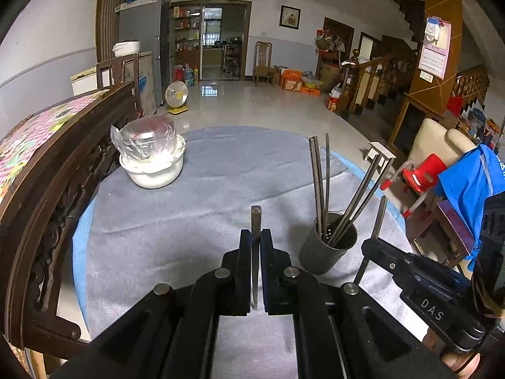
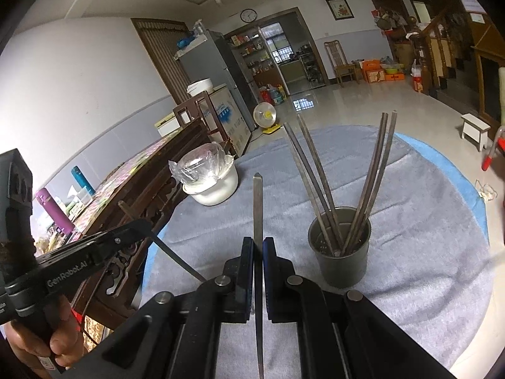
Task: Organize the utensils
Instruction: 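Carry the upright chopstick toward the grey cup with the right tool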
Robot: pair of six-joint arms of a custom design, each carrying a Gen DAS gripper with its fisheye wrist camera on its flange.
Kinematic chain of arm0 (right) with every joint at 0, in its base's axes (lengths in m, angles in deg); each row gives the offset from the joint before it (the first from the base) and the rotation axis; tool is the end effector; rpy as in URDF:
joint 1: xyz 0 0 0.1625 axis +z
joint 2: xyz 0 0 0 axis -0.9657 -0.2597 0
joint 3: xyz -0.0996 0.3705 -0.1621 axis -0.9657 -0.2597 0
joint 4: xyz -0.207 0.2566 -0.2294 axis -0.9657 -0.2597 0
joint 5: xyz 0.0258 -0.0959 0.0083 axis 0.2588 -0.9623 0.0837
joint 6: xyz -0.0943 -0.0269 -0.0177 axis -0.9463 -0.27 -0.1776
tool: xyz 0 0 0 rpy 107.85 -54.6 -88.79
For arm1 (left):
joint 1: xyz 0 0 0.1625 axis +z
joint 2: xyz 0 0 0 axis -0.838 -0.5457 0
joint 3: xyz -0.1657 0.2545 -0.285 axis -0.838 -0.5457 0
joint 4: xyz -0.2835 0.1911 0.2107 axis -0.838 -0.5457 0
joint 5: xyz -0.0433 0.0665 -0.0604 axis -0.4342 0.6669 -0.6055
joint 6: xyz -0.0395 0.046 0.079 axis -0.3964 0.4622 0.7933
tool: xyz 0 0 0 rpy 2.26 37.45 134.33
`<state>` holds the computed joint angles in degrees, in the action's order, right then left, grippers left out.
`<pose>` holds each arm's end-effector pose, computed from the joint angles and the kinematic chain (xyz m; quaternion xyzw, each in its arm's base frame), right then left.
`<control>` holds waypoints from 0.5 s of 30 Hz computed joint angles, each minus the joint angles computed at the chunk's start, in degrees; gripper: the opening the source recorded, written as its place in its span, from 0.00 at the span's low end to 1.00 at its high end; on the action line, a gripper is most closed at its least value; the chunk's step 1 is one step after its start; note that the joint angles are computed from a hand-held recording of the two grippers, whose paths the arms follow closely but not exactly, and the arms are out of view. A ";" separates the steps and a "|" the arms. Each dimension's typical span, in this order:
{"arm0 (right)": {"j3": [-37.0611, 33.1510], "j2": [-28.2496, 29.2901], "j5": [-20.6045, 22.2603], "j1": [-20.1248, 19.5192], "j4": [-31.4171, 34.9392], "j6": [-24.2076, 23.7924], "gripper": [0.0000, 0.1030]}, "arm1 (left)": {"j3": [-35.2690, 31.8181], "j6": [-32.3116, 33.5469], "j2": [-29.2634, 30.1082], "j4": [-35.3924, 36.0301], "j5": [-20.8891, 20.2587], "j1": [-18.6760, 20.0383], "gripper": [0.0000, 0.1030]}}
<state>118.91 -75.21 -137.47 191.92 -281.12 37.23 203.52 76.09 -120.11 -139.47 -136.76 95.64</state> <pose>0.2636 -0.3570 0.1489 0.0736 -0.8581 0.4724 0.1872 -0.2360 -0.4396 0.2381 0.3166 0.8772 -0.2898 0.2153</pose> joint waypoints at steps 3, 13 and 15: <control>0.51 -0.36 0.21 -0.04 -0.17 0.09 0.06 | 0.01 0.01 -0.12 0.00 -0.33 -0.17 0.05; 0.60 -0.42 -0.22 0.43 -0.73 -0.07 0.06 | 0.49 -0.21 -0.89 -0.05 -0.20 -0.63 0.05; 0.52 -0.41 -0.64 0.82 -1.13 -0.42 0.06 | 0.60 -0.24 -1.15 -0.10 -0.10 -0.81 0.05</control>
